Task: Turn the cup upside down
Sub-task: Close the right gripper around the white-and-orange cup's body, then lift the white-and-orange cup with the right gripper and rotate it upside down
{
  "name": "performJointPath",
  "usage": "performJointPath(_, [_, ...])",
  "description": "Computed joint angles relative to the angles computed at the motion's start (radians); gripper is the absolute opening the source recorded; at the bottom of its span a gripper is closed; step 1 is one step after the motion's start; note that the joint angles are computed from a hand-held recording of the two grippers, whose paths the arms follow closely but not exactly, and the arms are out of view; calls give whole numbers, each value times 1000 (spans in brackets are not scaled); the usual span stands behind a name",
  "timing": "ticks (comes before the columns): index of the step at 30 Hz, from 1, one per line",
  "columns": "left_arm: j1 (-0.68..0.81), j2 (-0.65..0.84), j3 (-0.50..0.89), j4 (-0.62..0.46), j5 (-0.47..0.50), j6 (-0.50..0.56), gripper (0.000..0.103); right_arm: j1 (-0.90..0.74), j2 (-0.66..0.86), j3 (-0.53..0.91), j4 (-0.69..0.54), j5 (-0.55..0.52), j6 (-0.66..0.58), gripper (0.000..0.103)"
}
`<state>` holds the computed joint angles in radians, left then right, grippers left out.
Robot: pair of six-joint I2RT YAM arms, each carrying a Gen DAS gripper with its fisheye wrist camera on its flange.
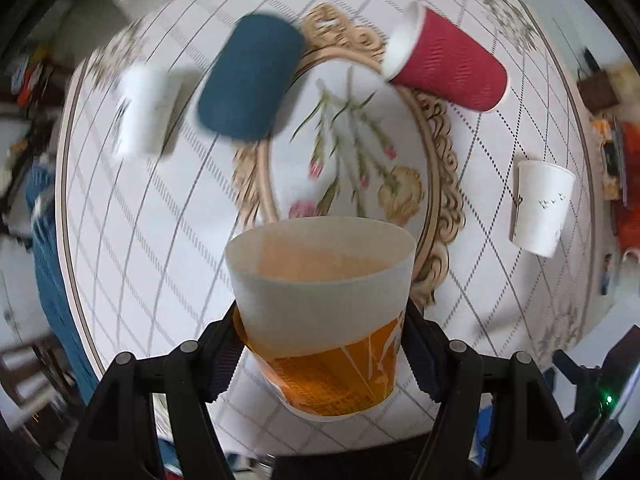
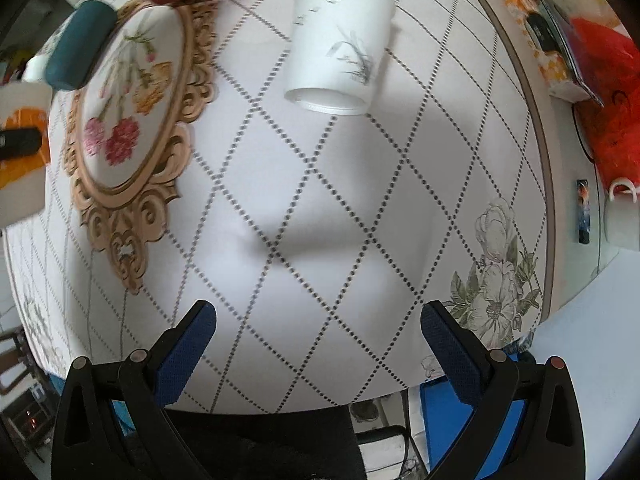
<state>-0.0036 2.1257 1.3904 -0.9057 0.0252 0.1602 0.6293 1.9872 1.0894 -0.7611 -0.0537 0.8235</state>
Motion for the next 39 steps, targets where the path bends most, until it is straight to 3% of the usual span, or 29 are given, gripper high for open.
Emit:
performJointPath(8, [35, -187, -283, 60, 25, -138, 69, 110, -26, 33, -8, 3, -23, 103])
performJointPath(15, [77, -167, -422, 162, 24, -146, 69, 193, 38, 97, -26, 0, -29, 103])
performJointPath(27, [72, -7, -403, 304, -1, -100, 70, 235, 146, 202, -79, 2, 38, 103])
performJointPath(39, [108, 33, -380, 309, 26, -55, 71, 221, 186, 181, -44, -3, 39, 103])
